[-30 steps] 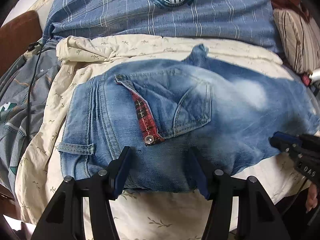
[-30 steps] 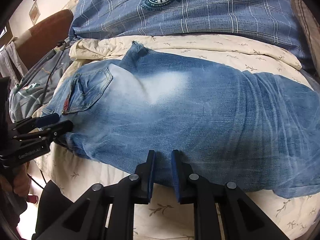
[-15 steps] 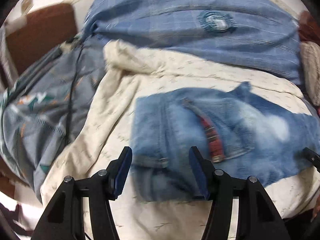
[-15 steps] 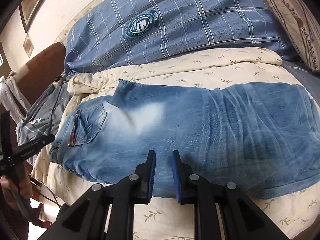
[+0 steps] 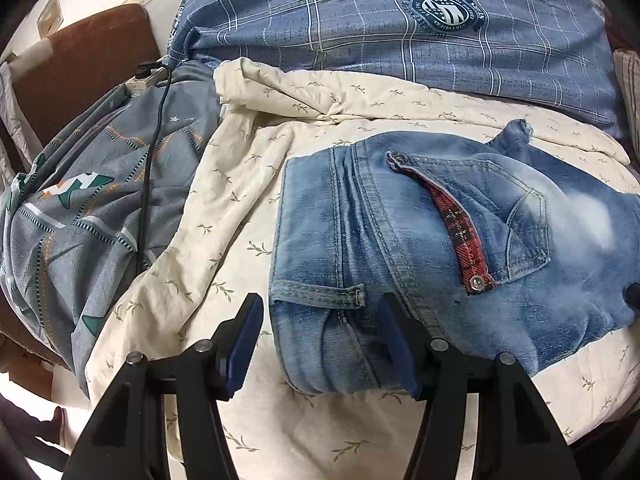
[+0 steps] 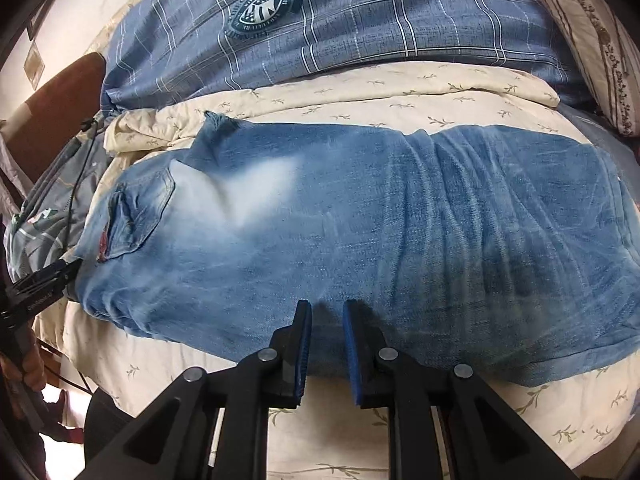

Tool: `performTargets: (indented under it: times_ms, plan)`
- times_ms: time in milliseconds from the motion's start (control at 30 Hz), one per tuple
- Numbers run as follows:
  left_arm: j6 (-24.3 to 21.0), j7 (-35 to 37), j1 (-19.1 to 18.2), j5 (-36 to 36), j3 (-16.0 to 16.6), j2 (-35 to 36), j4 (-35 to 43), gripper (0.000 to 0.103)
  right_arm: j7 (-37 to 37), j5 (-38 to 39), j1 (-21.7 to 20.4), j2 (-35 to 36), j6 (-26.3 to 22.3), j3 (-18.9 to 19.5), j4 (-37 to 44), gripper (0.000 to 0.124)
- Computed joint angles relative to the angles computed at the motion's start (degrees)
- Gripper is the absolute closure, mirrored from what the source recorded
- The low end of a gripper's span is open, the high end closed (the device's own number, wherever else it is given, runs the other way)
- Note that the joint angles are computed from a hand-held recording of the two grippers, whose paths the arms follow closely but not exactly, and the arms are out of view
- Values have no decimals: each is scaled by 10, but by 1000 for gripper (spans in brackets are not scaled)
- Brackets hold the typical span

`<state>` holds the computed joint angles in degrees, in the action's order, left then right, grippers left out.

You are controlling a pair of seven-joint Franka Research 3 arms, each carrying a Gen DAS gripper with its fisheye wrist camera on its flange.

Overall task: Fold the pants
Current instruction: 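Reposition the right gripper toward the jeans leg hem for the next fold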

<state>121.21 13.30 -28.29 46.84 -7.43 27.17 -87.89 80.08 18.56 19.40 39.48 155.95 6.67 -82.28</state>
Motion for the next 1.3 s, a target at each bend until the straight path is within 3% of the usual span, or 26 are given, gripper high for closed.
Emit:
performTargets:
  times_ms: [733, 1067, 1300]
  plan:
    - [-3, 8, -2, -5, 1, 7, 4, 42, -9, 2, -5, 1, -9, 6, 5, 104]
    - [1, -13, -16, 24, 3, -3, 18, 38, -80, 106, -67, -38, 66, 57, -56, 104]
    - [41, 34, -13, -8, -7, 37, 70, 34, -14, 108, -50, -45, 79, 15, -65, 103]
